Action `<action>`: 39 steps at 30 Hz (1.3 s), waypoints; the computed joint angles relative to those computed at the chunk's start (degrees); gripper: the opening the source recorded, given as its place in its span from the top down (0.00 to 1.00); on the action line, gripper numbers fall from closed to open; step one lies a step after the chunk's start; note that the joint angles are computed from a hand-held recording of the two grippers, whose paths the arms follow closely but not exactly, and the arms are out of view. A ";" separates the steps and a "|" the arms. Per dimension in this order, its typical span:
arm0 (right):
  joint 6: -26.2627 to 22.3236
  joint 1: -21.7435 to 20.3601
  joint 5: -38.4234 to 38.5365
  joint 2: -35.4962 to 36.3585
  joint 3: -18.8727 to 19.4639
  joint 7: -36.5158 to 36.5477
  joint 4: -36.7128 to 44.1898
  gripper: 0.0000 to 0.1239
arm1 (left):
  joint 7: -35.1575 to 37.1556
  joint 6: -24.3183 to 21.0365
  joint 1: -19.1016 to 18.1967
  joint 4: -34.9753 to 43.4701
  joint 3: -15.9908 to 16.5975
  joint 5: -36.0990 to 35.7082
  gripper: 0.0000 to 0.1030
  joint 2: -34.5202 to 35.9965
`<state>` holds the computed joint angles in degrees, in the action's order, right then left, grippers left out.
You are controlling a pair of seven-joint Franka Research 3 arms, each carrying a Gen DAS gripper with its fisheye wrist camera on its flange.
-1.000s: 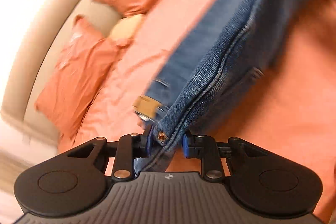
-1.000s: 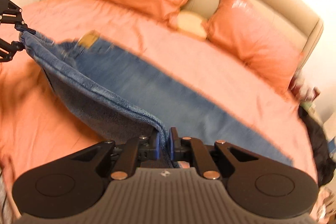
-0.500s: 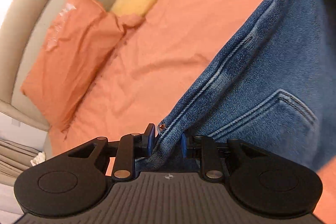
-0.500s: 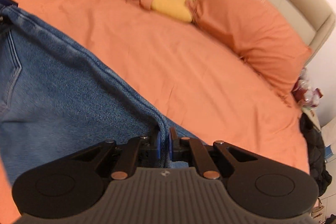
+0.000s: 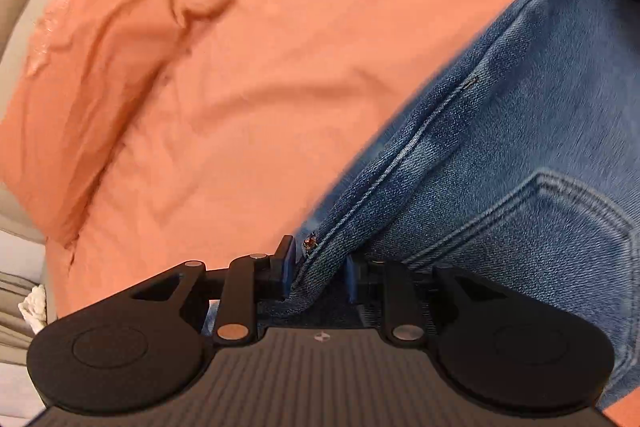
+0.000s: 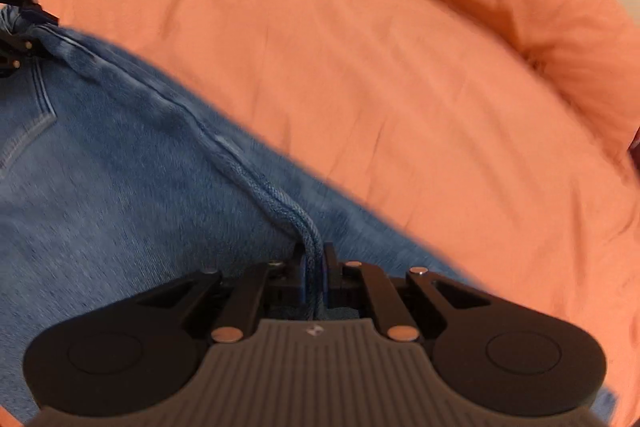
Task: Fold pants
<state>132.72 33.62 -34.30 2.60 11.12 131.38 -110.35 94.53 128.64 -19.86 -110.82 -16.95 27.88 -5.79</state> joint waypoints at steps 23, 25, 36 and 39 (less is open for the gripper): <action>-1.74 -2.51 12.79 -17.42 4.13 7.68 -13.17 0.59 | -14.99 -9.53 -4.59 1.88 -4.33 6.10 0.20 -5.67; -2.93 -2.76 15.26 -21.90 5.80 8.58 -16.27 0.59 | -15.60 -10.05 -5.89 1.04 -4.92 2.52 0.22 -8.03; -13.30 3.01 35.39 -50.18 14.72 16.62 -35.48 0.59 | -20.83 -6.33 -13.44 -11.70 -8.60 -10.09 0.30 -19.17; -14.67 4.52 39.40 -54.13 17.07 20.22 -37.77 0.59 | -26.08 -3.06 -13.90 -15.22 -10.15 -8.88 0.30 -20.15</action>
<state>118.05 38.14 5.10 -51.53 28.19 151.60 -148.11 68.44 125.58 -33.76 -126.04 -27.09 19.00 -25.94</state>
